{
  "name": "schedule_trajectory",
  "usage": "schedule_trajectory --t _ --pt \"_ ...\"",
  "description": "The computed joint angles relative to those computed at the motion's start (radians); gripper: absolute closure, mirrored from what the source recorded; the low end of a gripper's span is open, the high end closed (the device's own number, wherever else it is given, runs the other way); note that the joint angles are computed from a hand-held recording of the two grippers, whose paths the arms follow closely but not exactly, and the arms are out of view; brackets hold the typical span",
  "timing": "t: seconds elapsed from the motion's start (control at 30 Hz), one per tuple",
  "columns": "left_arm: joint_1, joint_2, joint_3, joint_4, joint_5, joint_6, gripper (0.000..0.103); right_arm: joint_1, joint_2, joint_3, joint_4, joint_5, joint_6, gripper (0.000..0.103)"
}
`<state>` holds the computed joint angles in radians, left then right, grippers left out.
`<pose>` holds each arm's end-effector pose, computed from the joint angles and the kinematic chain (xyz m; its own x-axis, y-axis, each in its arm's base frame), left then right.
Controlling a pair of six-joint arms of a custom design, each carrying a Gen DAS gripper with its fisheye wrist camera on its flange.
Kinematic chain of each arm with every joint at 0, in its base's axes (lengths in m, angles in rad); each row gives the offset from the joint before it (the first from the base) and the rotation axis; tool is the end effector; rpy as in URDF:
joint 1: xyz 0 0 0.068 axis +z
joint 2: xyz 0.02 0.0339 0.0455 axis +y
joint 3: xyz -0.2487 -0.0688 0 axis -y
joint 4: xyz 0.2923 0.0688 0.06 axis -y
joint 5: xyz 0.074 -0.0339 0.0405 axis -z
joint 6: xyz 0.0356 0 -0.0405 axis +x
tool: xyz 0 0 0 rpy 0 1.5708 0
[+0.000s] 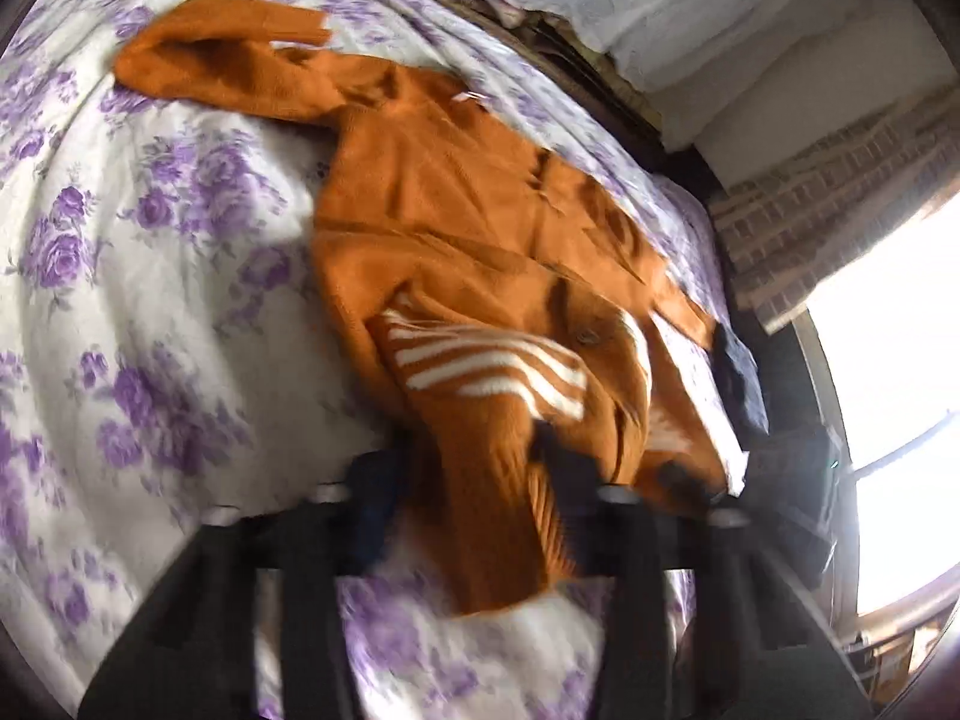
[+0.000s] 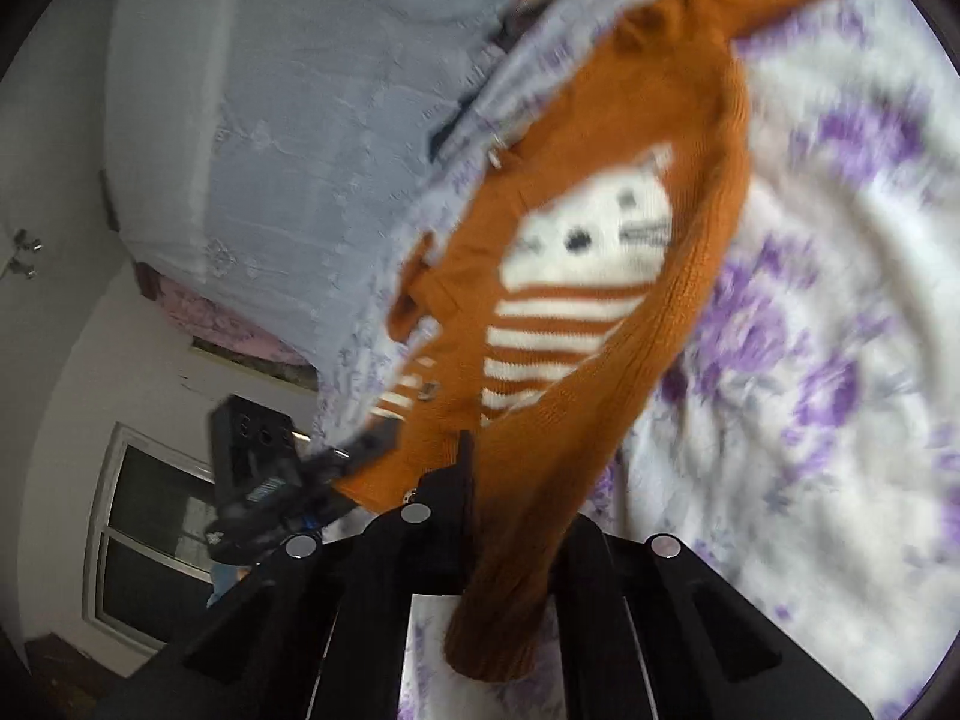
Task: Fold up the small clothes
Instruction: 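Grasp the cardigan hem with the left gripper while the right gripper grasps it too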
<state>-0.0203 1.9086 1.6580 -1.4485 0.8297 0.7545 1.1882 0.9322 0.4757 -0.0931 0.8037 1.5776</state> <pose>0.3873 -0.0341 0.2366 -0.7777 0.4783 -0.4079 0.6204 0.4794 -0.6207 0.1151 0.2175 0.1866 -0.4133 0.8319 -0.3702 0.1978 0.4789 0.8553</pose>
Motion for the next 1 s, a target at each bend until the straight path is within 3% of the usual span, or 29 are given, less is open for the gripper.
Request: schedule_trajectory --t 0.07,0.1,0.13,0.2,0.3,0.33,0.37,0.43,0.53,0.6,0.67,0.73,0.83,0.93,1.0 --pt "0.007 -0.046 -0.039 -0.030 -0.013 0.056 0.069 0.111 -0.072 0.048 -0.225 0.138 0.062 0.097" --pt "0.005 -0.086 -0.079 -0.005 -0.029 0.055 0.062 0.169 -0.079 0.101 -0.433 0.182 0.181 0.097" --pt "0.003 -0.124 -0.124 0.024 -0.041 0.050 0.042 0.202 -0.083 0.124 -0.563 0.187 0.270 0.097" --pt "-0.002 -0.167 -0.189 0.072 -0.056 0.015 0.015 0.255 -0.095 0.106 -0.716 0.162 0.460 0.094" --pt "-0.002 -0.150 -0.208 0.092 -0.074 -0.029 0.012 0.278 -0.117 -0.005 -0.650 0.129 0.594 0.090" --pt "0.002 -0.132 -0.199 0.092 -0.071 -0.039 0.011 0.300 -0.098 -0.026 -0.609 0.169 0.616 0.090" --pt "0.006 -0.111 -0.184 0.091 -0.064 -0.053 0.011 0.313 -0.110 -0.030 -0.606 0.199 0.614 0.078" --pt "-0.010 -0.092 -0.172 0.106 -0.054 -0.101 0.011 0.322 -0.158 -0.057 -0.542 0.242 0.536 0.059" --pt "-0.060 -0.183 -0.259 0.215 -0.122 -0.139 0.011 0.244 -0.112 0.002 -0.529 0.164 0.415 0.050" --pt "-0.096 -0.294 -0.366 0.320 -0.200 -0.138 0.016 0.210 -0.061 0.040 -0.539 0.138 0.373 0.054" --pt "-0.120 -0.403 -0.466 0.431 -0.286 -0.151 0.037 0.203 -0.031 0.059 -0.559 0.131 0.365 0.093" --pt "-0.113 -0.438 -0.491 0.464 -0.308 -0.160 0.062 0.174 -0.057 0.024 -0.479 0.105 0.311 0.096" --pt "-0.050 -0.430 -0.448 0.390 -0.252 -0.104 0.091 0.251 0.030 0.097 -0.582 0.187 0.393 0.098" --pt "0.004 -0.455 -0.458 0.341 -0.239 0.009 0.093 0.269 0.091 0.166 -0.701 0.134 0.442 0.098" --pt "0.009 -0.424 -0.465 0.341 -0.297 0.028 0.089 0.218 0.064 0.104 -0.637 0.034 0.410 0.099"
